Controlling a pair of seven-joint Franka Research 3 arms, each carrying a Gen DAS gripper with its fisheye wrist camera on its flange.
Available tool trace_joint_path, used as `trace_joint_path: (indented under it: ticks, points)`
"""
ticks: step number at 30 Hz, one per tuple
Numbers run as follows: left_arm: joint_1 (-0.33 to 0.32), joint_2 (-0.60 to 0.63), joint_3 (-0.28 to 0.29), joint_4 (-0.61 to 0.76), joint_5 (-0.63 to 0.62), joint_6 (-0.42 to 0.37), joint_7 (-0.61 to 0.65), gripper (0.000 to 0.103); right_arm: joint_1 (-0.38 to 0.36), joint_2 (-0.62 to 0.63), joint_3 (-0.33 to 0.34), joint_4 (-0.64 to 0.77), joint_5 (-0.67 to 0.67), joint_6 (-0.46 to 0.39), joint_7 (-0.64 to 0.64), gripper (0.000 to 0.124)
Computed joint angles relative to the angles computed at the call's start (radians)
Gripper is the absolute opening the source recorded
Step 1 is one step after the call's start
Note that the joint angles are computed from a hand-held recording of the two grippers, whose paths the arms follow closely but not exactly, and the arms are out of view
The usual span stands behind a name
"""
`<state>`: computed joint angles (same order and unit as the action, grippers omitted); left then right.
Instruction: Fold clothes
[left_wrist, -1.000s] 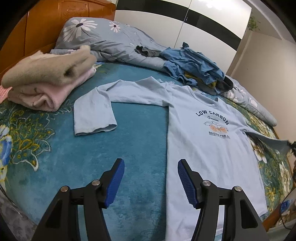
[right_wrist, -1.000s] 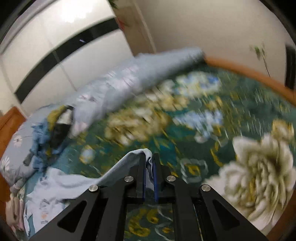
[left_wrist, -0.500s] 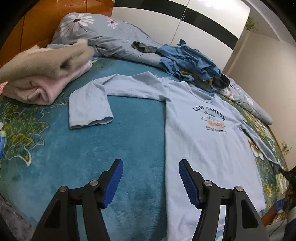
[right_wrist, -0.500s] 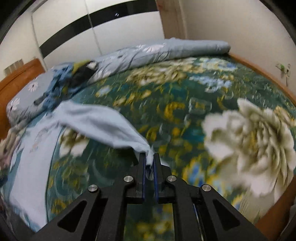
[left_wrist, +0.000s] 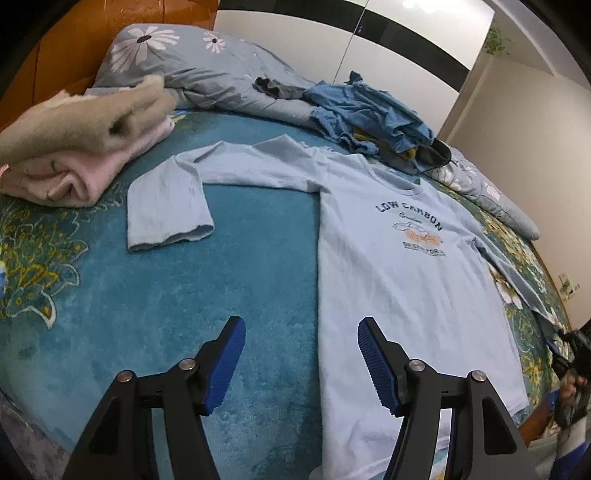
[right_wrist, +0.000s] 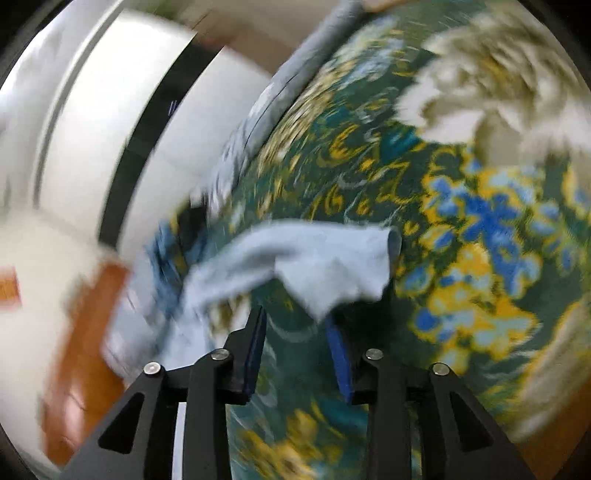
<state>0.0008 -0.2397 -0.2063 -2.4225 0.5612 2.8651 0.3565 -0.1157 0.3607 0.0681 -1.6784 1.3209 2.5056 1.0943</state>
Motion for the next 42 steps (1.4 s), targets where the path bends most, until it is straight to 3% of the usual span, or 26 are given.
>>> trace_joint_path:
  ticks: [6,9,11,12,16,18,21,22,24,27,32,39,41,42]
  points:
    - [0.003,0.0,0.004,0.001,-0.005,-0.018,-0.005,0.068,-0.018,-0.001,0.004,-0.012,0.117,0.036,0.079,0.038]
    - [0.007,0.007,0.008,0.003,-0.004,-0.014,-0.013,0.068,-0.013,0.005,-0.006,-0.014,0.108,0.054,0.123,0.038]
    - [0.007,0.01,0.01,0.005,-0.004,-0.013,-0.011,0.068,-0.01,0.016,-0.008,-0.003,0.093,0.064,0.158,0.026]
    - [0.007,0.011,0.01,0.007,-0.005,-0.016,-0.007,0.068,-0.007,0.025,-0.011,0.011,0.07,0.065,0.184,0.011]
    - [0.004,0.015,0.016,0.012,-0.013,-0.027,0.0,0.068,-0.003,0.066,-0.009,0.099,-0.046,0.06,0.247,0.007]
    - [0.005,0.013,0.016,0.012,-0.013,-0.034,0.0,0.068,-0.013,0.068,0.016,0.155,-0.045,0.09,0.144,0.006]
    - [0.007,0.008,0.015,0.007,-0.01,-0.048,-0.004,0.068,-0.03,0.045,0.067,0.21,0.052,0.162,-0.221,0.006]
    - [0.009,0.005,0.015,0.003,-0.008,-0.05,-0.009,0.068,0.004,0.052,0.03,0.219,0.011,0.17,-0.239,0.006]
    - [0.013,0.003,0.017,-0.006,-0.008,-0.046,-0.02,0.068,0.022,0.07,0.022,0.245,-0.169,0.201,-0.189,0.006]
    - [0.016,0.001,0.023,-0.016,-0.017,-0.046,-0.025,0.068,0.092,0.167,-0.099,0.316,-0.478,0.119,0.143,0.006]
    - [0.033,-0.017,0.028,-0.015,-0.002,-0.078,-0.012,0.068,0.059,0.206,-0.087,0.319,-0.568,0.087,0.275,0.006]
    - [0.077,-0.002,0.045,0.022,0.053,-0.144,0.028,0.068,0.075,0.228,-0.106,0.357,-0.805,0.055,0.408,0.009]
    - [0.074,0.027,0.052,0.058,0.068,-0.189,0.092,0.068,0.091,0.215,-0.123,0.36,-0.889,0.032,0.432,0.017]
    - [0.07,0.045,0.059,0.078,0.075,-0.202,0.137,0.068,0.11,0.2,-0.141,0.343,-0.94,0.047,0.453,0.029]
